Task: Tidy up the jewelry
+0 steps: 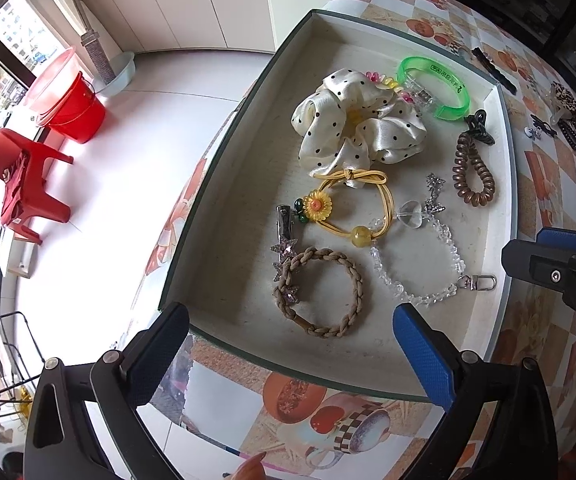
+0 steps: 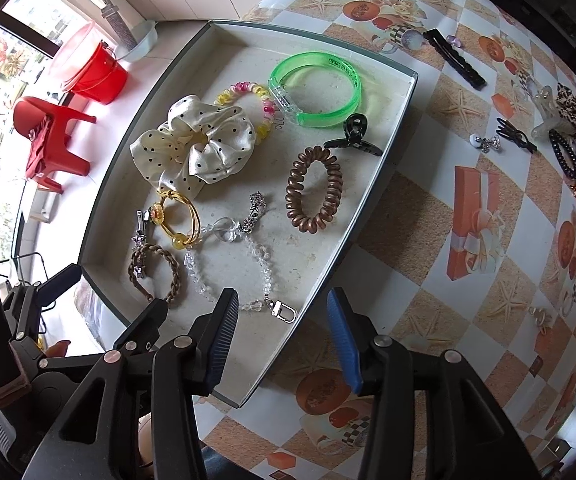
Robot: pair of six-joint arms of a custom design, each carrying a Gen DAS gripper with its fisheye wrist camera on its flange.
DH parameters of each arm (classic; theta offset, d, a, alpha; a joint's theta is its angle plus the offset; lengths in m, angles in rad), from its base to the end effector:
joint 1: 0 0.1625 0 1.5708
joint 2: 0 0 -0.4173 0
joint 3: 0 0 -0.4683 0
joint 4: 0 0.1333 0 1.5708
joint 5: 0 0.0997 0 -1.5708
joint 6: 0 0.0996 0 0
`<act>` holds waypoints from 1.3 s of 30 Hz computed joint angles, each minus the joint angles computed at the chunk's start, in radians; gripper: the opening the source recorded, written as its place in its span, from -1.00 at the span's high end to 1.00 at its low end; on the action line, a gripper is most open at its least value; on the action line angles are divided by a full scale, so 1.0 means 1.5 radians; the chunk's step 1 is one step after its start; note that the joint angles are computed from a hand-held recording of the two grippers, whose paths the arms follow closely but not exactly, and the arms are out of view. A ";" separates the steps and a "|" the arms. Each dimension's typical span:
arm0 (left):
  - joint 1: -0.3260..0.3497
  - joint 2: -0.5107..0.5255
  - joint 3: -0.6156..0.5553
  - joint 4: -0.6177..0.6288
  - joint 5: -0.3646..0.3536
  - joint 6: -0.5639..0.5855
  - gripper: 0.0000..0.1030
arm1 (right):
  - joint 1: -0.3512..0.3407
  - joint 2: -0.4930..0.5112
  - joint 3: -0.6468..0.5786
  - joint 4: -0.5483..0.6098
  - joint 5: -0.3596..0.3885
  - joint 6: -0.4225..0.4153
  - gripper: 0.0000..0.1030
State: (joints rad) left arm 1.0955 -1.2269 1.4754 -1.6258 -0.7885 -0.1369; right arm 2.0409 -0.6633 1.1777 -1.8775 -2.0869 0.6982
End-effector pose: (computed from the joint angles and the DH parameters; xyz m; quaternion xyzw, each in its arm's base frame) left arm -0.1297 -0.6967 0.3517 0.1912 0.9008 -0.0292 0.3887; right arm 0.4447 -0.6895 0.0837 -0.0832 -0.9584 0.0564 0.2670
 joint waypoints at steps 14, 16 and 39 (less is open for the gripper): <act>-0.011 -0.026 0.029 -0.031 0.014 0.025 -1.00 | 0.006 0.000 0.002 -0.004 -0.010 0.021 -0.57; -0.011 -0.028 0.029 -0.032 0.012 0.028 -1.00 | 0.008 -0.001 0.003 0.000 -0.011 0.025 -0.57; -0.013 -0.021 -0.032 0.065 -0.027 0.000 -1.00 | 0.022 0.026 -0.067 0.132 -0.032 0.060 -0.75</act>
